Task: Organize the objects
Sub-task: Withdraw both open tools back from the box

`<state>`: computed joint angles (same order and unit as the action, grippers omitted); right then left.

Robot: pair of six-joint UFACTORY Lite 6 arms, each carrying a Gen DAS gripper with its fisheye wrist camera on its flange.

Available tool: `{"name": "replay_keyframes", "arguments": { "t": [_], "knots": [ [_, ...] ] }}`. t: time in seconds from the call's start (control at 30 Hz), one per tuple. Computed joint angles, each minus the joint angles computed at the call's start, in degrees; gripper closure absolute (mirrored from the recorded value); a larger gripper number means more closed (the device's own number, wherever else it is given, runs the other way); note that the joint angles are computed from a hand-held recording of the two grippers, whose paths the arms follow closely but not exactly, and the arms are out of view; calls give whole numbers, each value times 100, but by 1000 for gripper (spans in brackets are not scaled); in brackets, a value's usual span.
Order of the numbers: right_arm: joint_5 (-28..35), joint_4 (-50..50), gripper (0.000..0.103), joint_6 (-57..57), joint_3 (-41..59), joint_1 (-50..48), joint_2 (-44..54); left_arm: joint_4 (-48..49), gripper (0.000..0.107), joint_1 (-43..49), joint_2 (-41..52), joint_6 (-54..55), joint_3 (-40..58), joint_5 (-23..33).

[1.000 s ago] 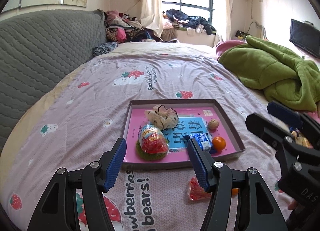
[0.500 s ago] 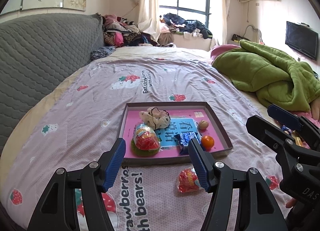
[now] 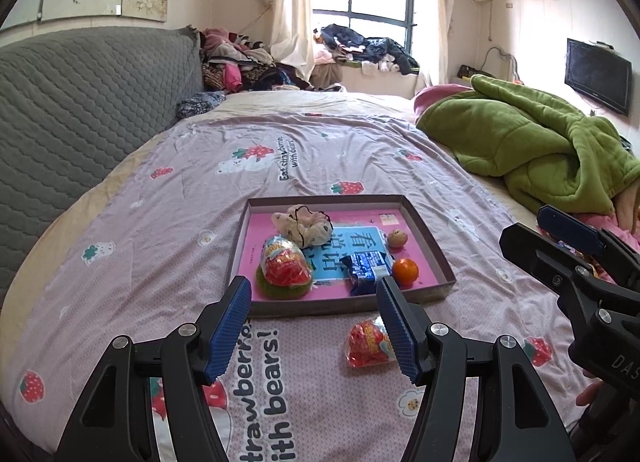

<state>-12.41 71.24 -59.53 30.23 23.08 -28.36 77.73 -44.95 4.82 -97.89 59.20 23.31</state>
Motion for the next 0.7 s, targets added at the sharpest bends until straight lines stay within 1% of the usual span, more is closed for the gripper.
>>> {"name": "replay_keyframes", "arguments": {
  "t": [0.17, 0.3, 0.4, 0.5, 0.7],
  "knots": [
    [22, 164, 34, -141, -178, 6, -152, 74, 40, -74, -20, -119, -114, 18],
    [-11, 160, 34, -121, -285, 44, -188, 54, 40, -110, -19, -125, -151, 34],
    [105, 19, 34, 46, -330, -20, -206, 90, 40, -117, -46, -163, -197, 42],
    [14, 127, 34, -71, -385, 16, -226, 124, 40, -119, -77, -223, -269, 34],
    [88, 59, 34, 1, -496, -35, -312, 141, 40, -171, -82, -237, -333, 36]
  ]
}}
